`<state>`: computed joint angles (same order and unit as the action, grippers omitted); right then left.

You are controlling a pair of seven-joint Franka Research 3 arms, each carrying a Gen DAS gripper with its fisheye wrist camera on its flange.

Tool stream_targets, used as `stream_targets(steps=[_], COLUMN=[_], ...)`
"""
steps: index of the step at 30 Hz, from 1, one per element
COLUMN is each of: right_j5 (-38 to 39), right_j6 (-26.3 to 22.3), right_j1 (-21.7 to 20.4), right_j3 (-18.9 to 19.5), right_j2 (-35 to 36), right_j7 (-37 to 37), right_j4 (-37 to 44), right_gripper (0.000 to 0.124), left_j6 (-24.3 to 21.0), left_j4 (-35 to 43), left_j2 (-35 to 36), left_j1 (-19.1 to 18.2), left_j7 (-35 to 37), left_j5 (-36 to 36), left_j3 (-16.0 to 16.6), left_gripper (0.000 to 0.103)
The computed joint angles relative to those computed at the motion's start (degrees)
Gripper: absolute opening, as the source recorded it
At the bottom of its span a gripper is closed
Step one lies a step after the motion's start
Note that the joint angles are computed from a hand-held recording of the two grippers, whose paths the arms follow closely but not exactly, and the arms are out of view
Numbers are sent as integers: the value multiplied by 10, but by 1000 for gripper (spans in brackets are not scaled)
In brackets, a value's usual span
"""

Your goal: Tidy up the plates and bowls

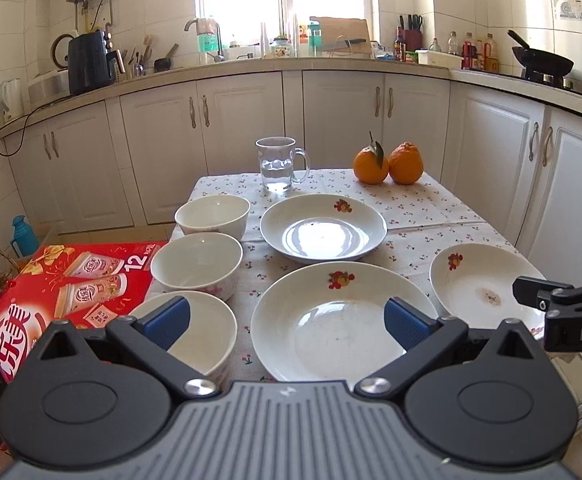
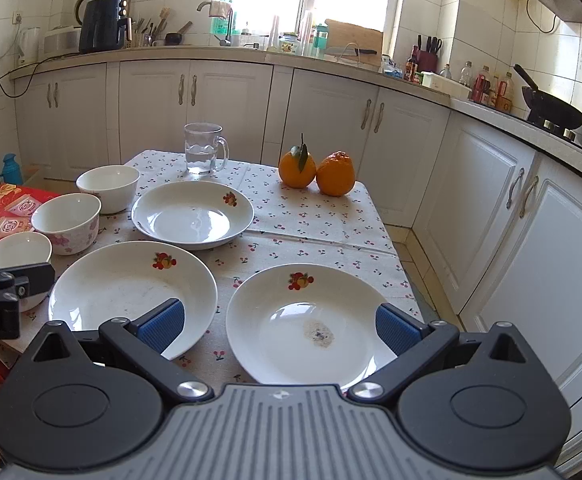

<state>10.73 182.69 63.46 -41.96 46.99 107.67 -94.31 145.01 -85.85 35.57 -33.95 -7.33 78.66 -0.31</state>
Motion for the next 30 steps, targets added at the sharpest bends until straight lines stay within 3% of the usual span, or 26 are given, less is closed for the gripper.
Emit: stream_targets(steps=[9, 14, 19, 30], right_j5=[16, 26, 28, -5], right_j6=[37, 35, 19, -31], right_j1=[-34, -104, -185, -304], right_j3=[16, 98, 191, 312], right_j2=[-9, -34, -43, -4], right_j7=[-69, -131, -172, -196], right_j4=[-24, -37, -36, 30], right_gripper=[103, 103, 103, 103], left_j6=[42, 50, 87, 107], left_j4=[26, 48, 79, 180], left_j2=[22, 44, 74, 150], left_j1=[18, 14, 26, 30], left_j7=[20, 50, 88, 247], left_j5=[-36, -56, -99, -237], left_j3=[5, 15, 16, 20], left_gripper=[102, 103, 103, 102])
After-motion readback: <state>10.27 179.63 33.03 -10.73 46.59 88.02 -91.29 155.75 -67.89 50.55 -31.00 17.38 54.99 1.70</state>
